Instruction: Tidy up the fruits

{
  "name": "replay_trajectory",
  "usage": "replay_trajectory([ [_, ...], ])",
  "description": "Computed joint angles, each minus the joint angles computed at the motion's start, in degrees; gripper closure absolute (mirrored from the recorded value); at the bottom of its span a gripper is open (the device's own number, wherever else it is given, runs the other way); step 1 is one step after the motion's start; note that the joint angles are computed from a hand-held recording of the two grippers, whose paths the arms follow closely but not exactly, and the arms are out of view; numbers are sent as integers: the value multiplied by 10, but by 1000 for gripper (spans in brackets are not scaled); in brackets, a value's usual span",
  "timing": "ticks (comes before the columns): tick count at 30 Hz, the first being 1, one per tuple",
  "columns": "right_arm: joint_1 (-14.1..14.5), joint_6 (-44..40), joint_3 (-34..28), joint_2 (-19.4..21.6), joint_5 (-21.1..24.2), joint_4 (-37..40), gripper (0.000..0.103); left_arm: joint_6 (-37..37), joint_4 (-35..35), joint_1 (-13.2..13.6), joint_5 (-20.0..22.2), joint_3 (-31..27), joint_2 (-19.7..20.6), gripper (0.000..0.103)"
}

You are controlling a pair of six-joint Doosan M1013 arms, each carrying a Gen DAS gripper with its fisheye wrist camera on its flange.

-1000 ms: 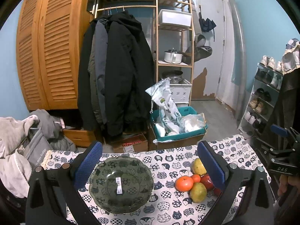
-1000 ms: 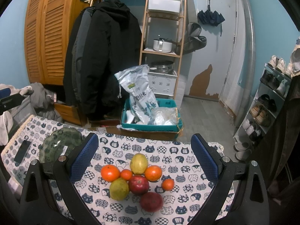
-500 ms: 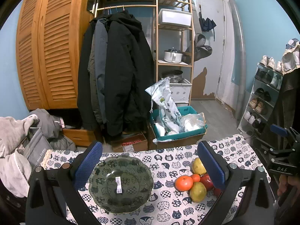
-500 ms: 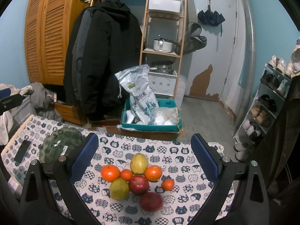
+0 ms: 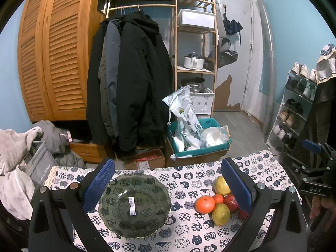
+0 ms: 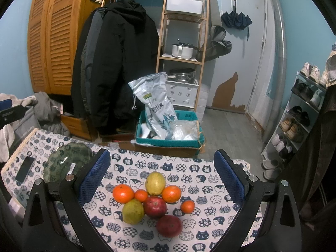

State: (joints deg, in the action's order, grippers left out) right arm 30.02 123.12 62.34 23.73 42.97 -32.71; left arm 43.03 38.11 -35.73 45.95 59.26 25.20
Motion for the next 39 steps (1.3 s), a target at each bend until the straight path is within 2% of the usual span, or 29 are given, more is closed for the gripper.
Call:
replay_trajectory([
  [39, 0, 0, 1, 0, 0, -2, 6, -3, -4, -2, 1, 2, -3, 1],
])
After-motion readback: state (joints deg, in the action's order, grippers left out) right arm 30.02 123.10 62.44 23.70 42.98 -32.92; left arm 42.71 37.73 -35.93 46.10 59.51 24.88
